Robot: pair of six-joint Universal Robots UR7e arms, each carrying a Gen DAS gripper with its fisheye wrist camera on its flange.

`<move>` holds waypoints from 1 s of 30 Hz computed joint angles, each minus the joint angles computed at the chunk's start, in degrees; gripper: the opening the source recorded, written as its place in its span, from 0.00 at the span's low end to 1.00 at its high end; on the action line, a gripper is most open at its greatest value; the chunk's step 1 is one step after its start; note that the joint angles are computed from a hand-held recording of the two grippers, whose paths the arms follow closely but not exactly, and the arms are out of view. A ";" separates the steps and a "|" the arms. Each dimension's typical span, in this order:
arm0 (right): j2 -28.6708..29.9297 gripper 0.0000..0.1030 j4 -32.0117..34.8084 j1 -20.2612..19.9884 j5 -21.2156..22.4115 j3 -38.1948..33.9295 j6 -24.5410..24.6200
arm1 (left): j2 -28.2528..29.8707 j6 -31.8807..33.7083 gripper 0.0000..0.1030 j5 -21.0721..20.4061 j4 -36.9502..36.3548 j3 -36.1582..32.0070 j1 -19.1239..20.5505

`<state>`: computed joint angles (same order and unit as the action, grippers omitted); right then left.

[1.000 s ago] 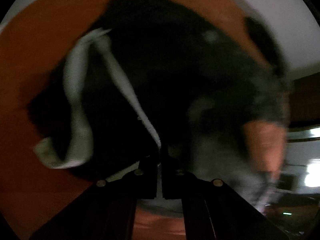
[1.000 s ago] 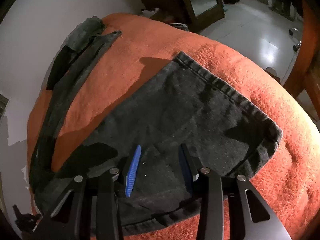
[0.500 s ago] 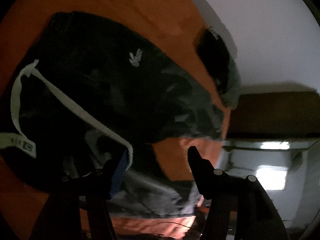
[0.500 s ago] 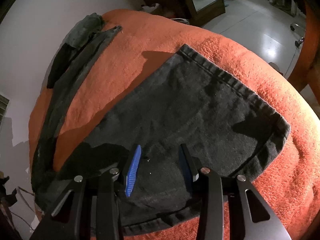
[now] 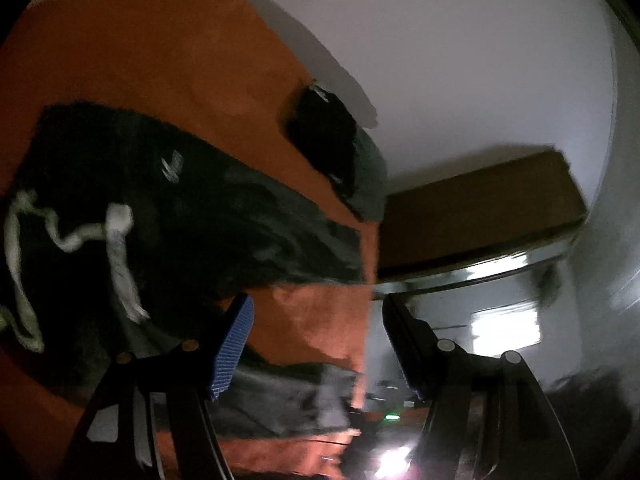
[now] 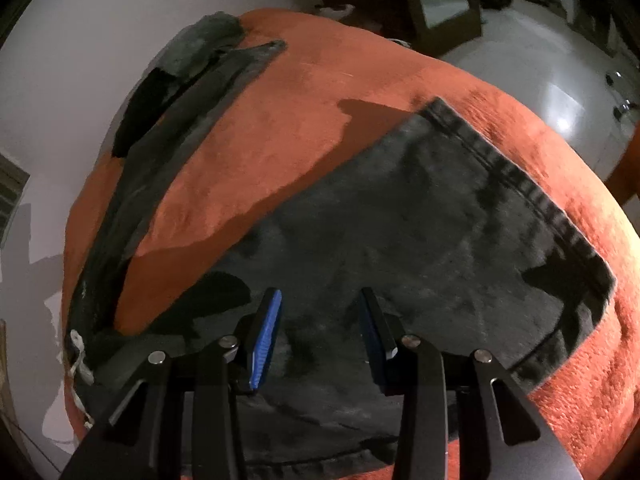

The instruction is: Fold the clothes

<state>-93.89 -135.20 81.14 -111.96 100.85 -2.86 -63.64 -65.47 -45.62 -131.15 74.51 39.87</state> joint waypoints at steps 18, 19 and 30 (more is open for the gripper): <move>28.88 0.43 19.96 18.44 23.38 -15.46 -24.45 | -24.59 -41.14 0.66 0.81 9.67 39.56 1.40; 32.01 0.48 20.03 20.18 23.91 -16.64 -26.41 | -25.02 -42.13 0.66 1.92 9.81 40.31 1.02; 48.39 0.02 7.79 28.94 13.49 -19.73 -29.11 | -22.74 -51.61 0.66 2.87 15.60 40.11 2.14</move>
<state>-45.50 -127.41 110.08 -98.47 81.12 -31.96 -86.38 -117.08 -42.76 -115.55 114.62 42.01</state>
